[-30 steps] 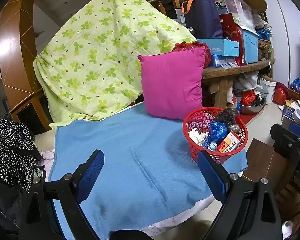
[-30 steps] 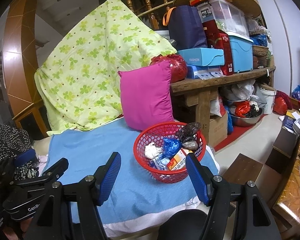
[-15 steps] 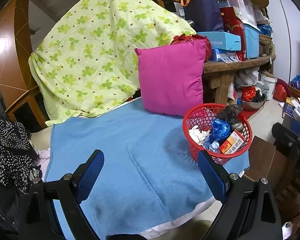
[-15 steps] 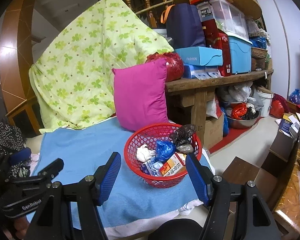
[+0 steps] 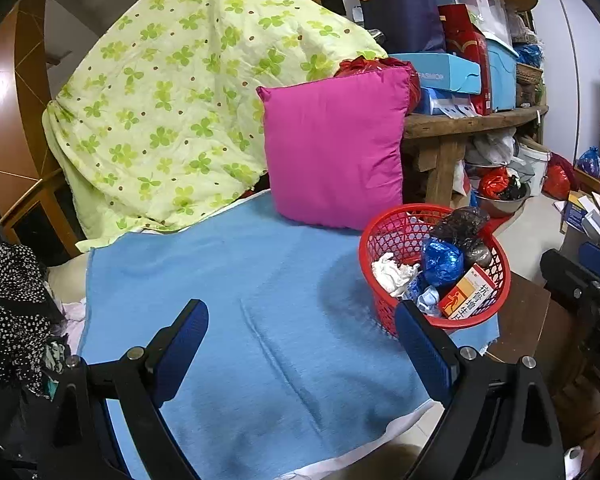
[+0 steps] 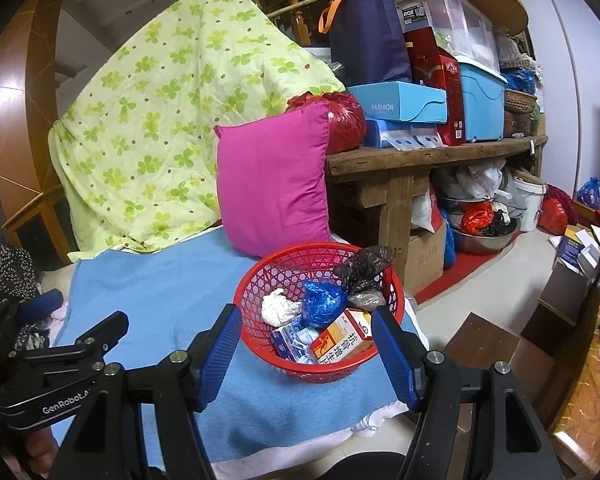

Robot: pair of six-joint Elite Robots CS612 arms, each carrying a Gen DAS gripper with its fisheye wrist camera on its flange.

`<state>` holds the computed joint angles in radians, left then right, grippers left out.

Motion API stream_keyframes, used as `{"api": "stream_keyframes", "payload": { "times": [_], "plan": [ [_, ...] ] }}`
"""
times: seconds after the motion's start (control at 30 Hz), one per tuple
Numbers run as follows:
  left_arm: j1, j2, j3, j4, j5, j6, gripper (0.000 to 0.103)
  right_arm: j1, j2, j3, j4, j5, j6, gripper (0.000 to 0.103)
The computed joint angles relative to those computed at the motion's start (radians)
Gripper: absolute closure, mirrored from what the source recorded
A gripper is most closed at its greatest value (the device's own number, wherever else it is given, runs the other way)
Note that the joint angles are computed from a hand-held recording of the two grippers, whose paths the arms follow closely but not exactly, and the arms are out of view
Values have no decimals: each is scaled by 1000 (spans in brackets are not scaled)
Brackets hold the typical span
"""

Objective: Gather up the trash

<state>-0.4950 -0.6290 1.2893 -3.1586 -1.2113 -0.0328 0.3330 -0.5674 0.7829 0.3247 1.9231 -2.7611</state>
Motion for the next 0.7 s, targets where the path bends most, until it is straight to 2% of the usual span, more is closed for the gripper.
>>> {"api": "stream_keyframes", "payload": {
  "times": [0.37,0.5,0.7],
  "plan": [
    [16,4,1,-24,-62,-4,9,11,23,-54,35,45,-24,32],
    [20,4,5,-34,-59,-3,9,20,18,-48,20,70,-30,32],
    [20,-6,32,-53,-40,-4,9,31,27,-58,44,60,-38,32]
  ]
}}
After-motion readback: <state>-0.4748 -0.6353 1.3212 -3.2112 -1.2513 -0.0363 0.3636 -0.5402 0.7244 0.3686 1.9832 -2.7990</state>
